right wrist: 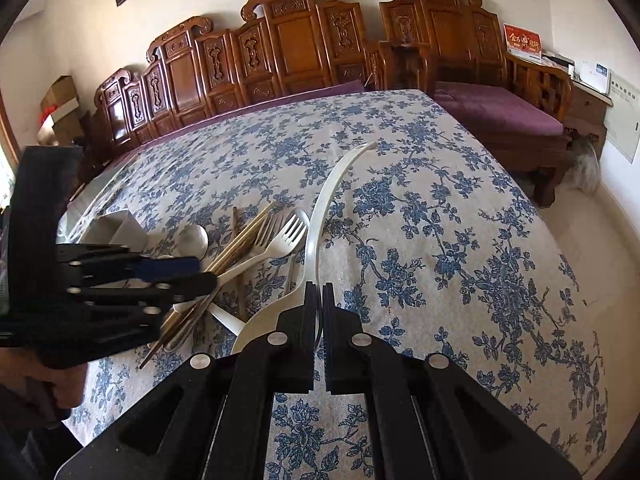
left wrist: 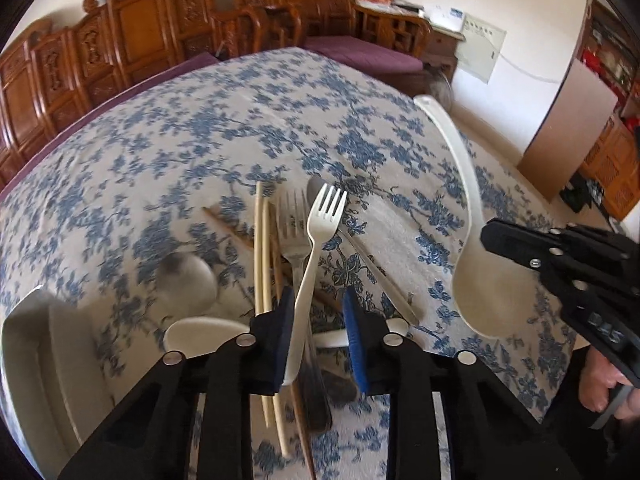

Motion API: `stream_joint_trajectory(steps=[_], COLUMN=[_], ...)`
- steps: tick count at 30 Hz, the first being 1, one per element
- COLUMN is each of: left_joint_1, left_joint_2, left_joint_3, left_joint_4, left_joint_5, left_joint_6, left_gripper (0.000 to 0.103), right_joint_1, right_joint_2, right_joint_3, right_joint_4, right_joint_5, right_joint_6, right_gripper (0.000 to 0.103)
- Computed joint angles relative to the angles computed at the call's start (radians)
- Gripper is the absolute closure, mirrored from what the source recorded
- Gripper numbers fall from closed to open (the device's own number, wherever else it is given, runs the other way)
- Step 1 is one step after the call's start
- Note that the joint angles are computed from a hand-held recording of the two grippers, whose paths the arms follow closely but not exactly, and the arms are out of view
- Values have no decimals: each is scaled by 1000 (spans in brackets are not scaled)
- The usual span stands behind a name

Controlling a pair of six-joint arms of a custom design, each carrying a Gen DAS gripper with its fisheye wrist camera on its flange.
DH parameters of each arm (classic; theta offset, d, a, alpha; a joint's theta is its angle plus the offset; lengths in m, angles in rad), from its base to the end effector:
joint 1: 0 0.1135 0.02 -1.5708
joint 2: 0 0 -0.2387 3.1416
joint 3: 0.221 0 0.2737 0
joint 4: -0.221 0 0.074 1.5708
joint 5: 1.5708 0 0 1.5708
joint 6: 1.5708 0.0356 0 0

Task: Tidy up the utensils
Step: 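Grasp a white plastic fork with the left gripper while the right gripper lifts the spoon, then lower the fork into the grey tray and open the left gripper while the right carries the spoon over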

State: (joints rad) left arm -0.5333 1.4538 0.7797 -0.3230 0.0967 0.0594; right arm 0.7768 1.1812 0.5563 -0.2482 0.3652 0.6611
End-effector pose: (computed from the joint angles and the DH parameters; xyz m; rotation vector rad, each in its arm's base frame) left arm 0.2545 -0.1543 0.1388 0.7917 2.4662 -0.3012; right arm 0.1871 0.1661 0.1446 0.0220 2.3816 0.2390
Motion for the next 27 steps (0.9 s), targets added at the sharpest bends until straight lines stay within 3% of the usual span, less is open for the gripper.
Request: stream_joint_trajectory(steps=[10,27], left_joint_1=[-36,-34], left_joint_2=[132,88], left_joint_3=[74,63], left_joint_4=[11,-26], left_joint_5=[-105,-125], left_joint_6=[33,26], left_gripper=[94,95], right_joint_1=[-9,9], right_joint_2=[-21,-15], right_joint_3=[-15,-8], right_joint_4=[19,19], right_joint_5=[-15,-11], right_joint_6=[1,12], right_gripper=[99,99])
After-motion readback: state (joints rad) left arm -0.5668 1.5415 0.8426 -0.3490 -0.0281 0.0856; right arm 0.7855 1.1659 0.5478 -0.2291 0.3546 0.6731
